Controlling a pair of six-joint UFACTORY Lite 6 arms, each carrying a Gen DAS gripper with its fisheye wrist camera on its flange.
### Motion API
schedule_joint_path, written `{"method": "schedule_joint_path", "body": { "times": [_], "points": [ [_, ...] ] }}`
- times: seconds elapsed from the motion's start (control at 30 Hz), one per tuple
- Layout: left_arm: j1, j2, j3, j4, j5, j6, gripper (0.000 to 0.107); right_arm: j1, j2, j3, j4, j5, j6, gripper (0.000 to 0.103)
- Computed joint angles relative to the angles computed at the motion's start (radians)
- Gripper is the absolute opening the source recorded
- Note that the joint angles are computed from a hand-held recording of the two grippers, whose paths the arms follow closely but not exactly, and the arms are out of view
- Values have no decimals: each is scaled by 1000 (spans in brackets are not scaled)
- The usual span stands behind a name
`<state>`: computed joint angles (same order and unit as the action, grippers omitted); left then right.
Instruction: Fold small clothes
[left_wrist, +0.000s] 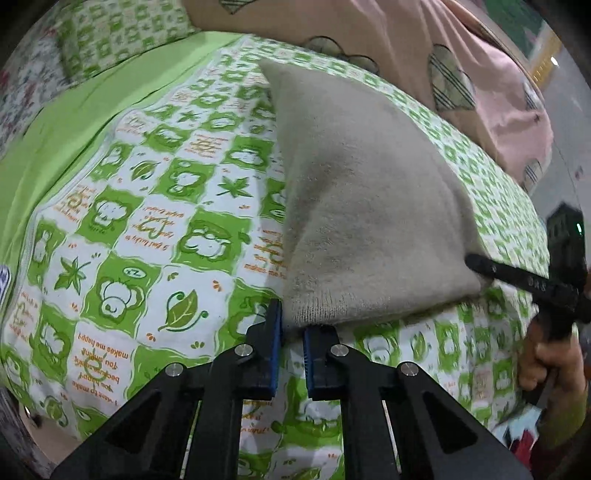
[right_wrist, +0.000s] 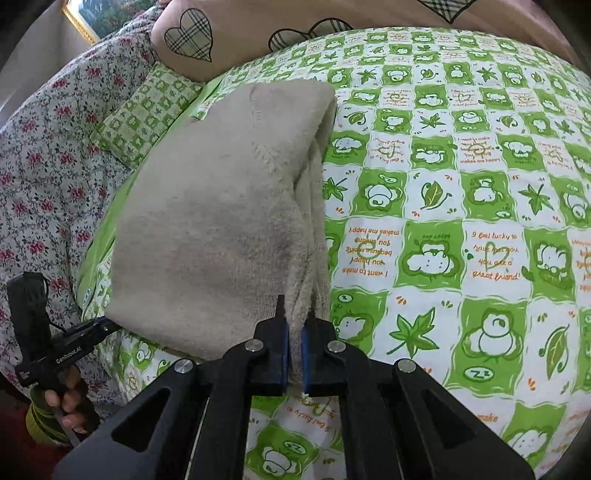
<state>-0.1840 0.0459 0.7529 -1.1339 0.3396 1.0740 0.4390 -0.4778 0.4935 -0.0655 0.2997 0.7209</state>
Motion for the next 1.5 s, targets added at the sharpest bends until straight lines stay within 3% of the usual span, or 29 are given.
{"method": "schedule_joint_path", "body": {
  "times": [0.1,0.2,0.23,0.37,0.57,0.63,0.73,0.8,0.87,0.97,1.07,1.17,1.27,1.37,1.5],
  "points": [
    [56,-45,0,73,133,10,16,-48,-19,3,156,34,-164,8],
    [139,-120,8,103,302,65,21,-79,-96,20,111,151,-88,29],
    [157,-135,28,103,341,84,21,-85,-122,28,90,170,-65,29],
    [136,-41,193,50,352,88,23,-80,-109,141,-31,189,20,29],
    [42,375,673,-47,345,26,22,-92,291,450,15,57,-83,29],
    [-8,462,790,55,283,-70,20,-101,412,548,60,45,-144,29],
    [-31,614,954,218,277,-226,13,-120,534,639,126,57,-232,29],
    [-17,645,930,175,277,-172,12,-133,603,667,100,87,-225,28],
    [-9,655,908,114,275,-102,11,-167,623,606,216,15,-357,25],
    [-26,646,910,156,250,-149,11,-189,593,557,358,-28,-477,25],
    [-30,599,868,146,231,-158,12,-160,554,540,208,-29,-322,25],
    [-7,457,702,44,232,-56,10,-123,448,476,62,-11,-153,28],
    [21,295,505,-46,262,65,10,-88,309,384,-2,4,-69,28],
    [38,172,335,-75,278,137,11,-43,221,312,40,2,-96,28],
    [28,141,187,-73,223,161,10,75,128,176,-97,33,89,28]
  ]
}}
